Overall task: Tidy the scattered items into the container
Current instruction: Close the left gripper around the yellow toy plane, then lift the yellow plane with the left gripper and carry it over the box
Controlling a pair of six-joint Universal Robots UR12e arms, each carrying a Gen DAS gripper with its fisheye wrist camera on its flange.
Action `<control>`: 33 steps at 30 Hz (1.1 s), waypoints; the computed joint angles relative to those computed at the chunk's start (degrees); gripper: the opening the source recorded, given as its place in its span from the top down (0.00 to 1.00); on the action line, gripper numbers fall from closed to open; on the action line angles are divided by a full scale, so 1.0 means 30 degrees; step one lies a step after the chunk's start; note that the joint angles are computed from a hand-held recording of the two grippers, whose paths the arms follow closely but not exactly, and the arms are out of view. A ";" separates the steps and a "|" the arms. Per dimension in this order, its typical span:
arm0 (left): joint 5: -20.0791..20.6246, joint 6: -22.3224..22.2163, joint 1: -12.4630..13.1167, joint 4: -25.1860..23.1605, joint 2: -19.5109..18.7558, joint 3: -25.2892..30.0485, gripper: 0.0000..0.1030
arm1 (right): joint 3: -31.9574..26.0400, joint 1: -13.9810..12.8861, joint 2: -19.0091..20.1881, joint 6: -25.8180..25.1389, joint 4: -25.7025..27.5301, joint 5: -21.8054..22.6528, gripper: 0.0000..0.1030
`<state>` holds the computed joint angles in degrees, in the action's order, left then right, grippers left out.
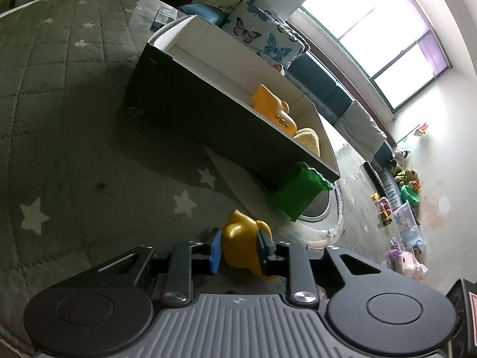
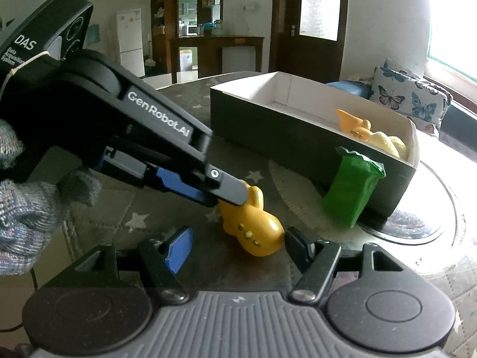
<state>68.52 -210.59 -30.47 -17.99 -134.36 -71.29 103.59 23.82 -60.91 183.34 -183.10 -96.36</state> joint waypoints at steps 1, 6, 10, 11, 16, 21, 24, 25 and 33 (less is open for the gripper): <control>-0.0016 -0.0043 0.0011 0.0043 0.0004 -0.0018 0.76 | -0.0045 0.0009 0.0033 0.0061 0.0008 -0.0124 0.33; 0.0195 -0.0374 0.0033 0.0149 0.0012 -0.0065 0.76 | -0.0344 0.0023 0.0236 -0.0040 0.0035 -0.0420 0.37; 0.0318 -0.0708 0.0088 0.0246 -0.0042 -0.0036 0.76 | -0.0591 0.0019 0.0327 -0.0259 0.0354 -0.0276 0.45; 0.0399 -0.0757 0.0085 0.0227 -0.0059 0.0001 0.76 | -0.0616 0.0038 0.0331 -0.0295 0.0385 -0.0288 0.45; 0.0478 -0.0826 0.0112 0.0263 -0.0160 0.0150 0.76 | -0.0692 0.0097 0.0318 -0.0476 0.0693 0.0008 0.52; 0.0241 -0.1091 0.0156 0.0167 -0.0109 0.0051 0.73 | -0.0772 0.0171 0.0466 -0.0293 0.0571 -0.0339 0.56; 0.0234 -0.1162 0.0162 0.0160 -0.0165 0.0130 0.73 | -0.0839 0.0156 0.0519 0.0034 0.0634 -0.0461 0.62; 0.0166 -0.1270 0.0174 0.0123 -0.0210 0.0201 0.72 | -0.0849 0.0162 0.0540 0.0101 0.0614 -0.0527 0.67; -0.0255 -0.1073 0.0153 0.0219 -0.0280 0.0456 0.73 | -0.0585 0.0152 0.0425 0.0415 -0.0096 -0.0493 0.69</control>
<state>67.76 -213.82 -30.01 -17.34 -135.20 -69.92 101.84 24.27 -59.64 184.58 -183.38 -97.84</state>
